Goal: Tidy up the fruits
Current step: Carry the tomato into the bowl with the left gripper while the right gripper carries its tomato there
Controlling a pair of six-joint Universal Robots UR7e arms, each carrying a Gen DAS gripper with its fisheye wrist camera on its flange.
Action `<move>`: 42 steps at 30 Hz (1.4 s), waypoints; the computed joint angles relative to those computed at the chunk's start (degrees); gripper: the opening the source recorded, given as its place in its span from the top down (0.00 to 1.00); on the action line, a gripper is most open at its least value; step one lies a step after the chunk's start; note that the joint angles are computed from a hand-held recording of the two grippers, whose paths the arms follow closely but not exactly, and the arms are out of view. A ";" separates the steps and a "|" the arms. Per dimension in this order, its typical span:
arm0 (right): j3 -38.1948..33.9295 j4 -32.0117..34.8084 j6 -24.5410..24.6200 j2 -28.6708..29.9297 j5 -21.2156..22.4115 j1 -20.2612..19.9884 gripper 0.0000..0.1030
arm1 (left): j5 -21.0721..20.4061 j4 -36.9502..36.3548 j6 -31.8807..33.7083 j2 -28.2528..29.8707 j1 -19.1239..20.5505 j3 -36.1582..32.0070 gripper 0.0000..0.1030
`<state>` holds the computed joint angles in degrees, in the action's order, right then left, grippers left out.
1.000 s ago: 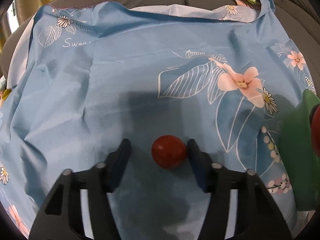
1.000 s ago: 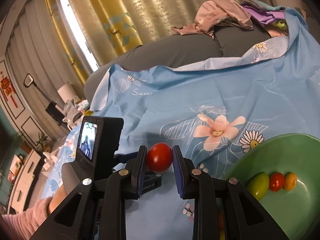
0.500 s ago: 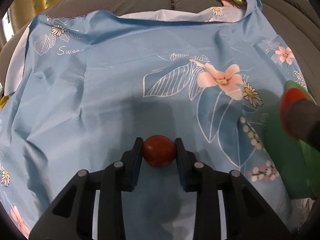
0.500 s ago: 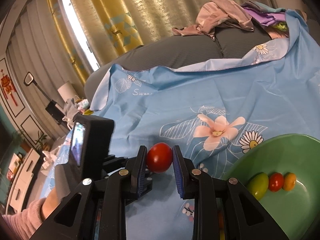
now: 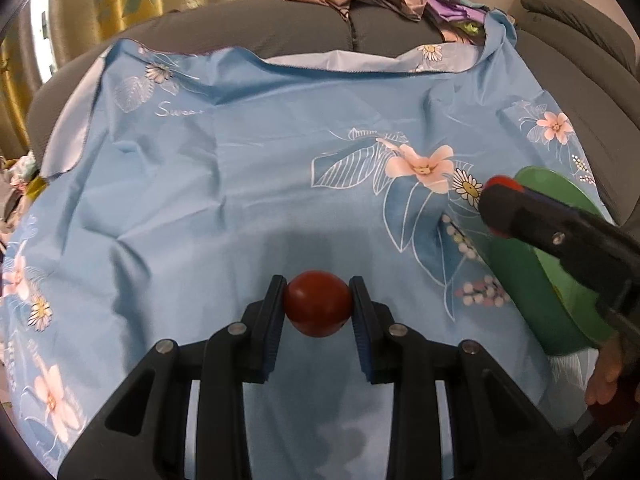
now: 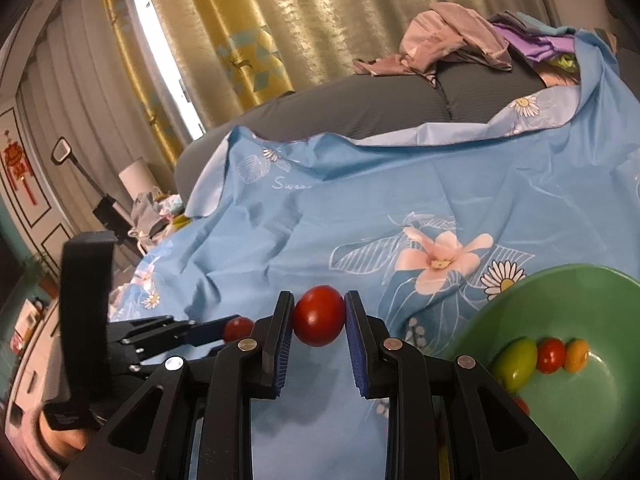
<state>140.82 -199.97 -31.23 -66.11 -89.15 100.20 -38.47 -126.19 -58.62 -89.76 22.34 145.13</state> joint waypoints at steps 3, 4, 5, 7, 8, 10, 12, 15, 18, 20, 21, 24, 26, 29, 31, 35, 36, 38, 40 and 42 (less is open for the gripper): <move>1.55 0.03 -0.05 -0.61 -0.55 0.11 0.73 | -0.07 6.85 -5.20 -3.45 -3.55 0.40 0.70; 1.95 0.13 -0.10 -0.80 -1.08 0.23 0.73 | -0.14 8.29 -6.31 -4.17 -4.40 0.51 0.70; 2.37 0.18 -0.26 -0.99 -1.52 0.36 0.73 | -0.35 10.86 -8.40 -5.40 -5.96 0.64 0.70; 3.49 0.40 -0.71 -1.77 -2.27 0.62 0.73 | -0.73 14.33 -10.85 -7.00 -7.79 0.70 0.70; 3.97 0.52 -0.82 -2.17 -2.60 0.77 0.73 | -0.90 16.98 -12.97 -7.99 -9.21 0.67 0.70; 5.10 0.81 -1.23 -3.17 -3.19 1.12 0.73 | -1.24 20.11 -15.56 -9.44 -10.93 0.71 0.70; 6.12 0.91 -1.55 -4.12 -3.89 1.51 0.73 | -1.79 24.30 -19.15 -11.22 -13.26 0.66 0.70; 7.62 1.40 -2.03 -5.83 -4.73 2.30 0.73 | -2.75 29.39 -23.38 -12.93 -15.96 0.38 0.70; 8.57 1.61 -2.34 -6.93 -5.15 3.18 0.73 | -3.66 33.35 -26.87 -14.56 -18.32 0.28 0.70; 8.95 1.83 -2.35 -7.50 -5.40 3.88 0.73 | -4.21 35.87 -29.07 -15.31 -19.87 0.12 0.70; 9.14 2.05 -2.32 -7.86 -5.53 4.32 0.73 | -4.52 37.52 -30.42 -15.71 -20.82 -0.03 0.70; 9.46 2.28 -2.23 -8.54 -6.04 5.58 0.73 | -5.27 40.63 -33.31 -16.79 -22.89 -0.22 0.70; 9.72 2.51 -2.17 -9.18 -6.08 6.23 0.73 | -5.60 42.20 -34.77 -17.34 -23.92 -0.33 0.70; 10.04 2.62 -2.10 -9.94 -6.60 7.29 0.73 | -6.25 44.30 -36.92 -17.80 -25.74 -0.58 0.70; 10.44 2.72 -2.00 -10.56 -6.66 7.75 0.73 | -6.69 45.73 -38.21 -18.16 -26.86 -0.78 0.70; 10.92 2.91 -1.67 -11.49 -6.79 8.40 0.73 | -7.28 48.33 -40.20 -18.54 -28.71 -1.36 0.70; 11.06 2.95 -1.65 -11.77 -6.79 8.53 0.73 | -7.36 48.77 -40.54 -18.52 -29.12 -1.50 0.69; 11.24 2.92 -1.69 -12.14 -6.60 8.64 0.73 | -7.49 49.37 -40.99 -18.36 -29.76 -1.77 0.69; 11.42 3.04 -1.77 -12.67 -6.24 8.63 0.73 | -7.42 49.43 -40.96 -17.73 -30.14 -2.15 0.69; 11.57 2.90 -1.79 -13.05 -6.08 8.65 0.73 | -7.20 49.22 -40.86 -17.15 -30.39 -2.44 0.69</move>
<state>152.39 -197.07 -33.02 -79.15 -95.23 108.85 -45.66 -76.97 -99.49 -106.91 -8.05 142.68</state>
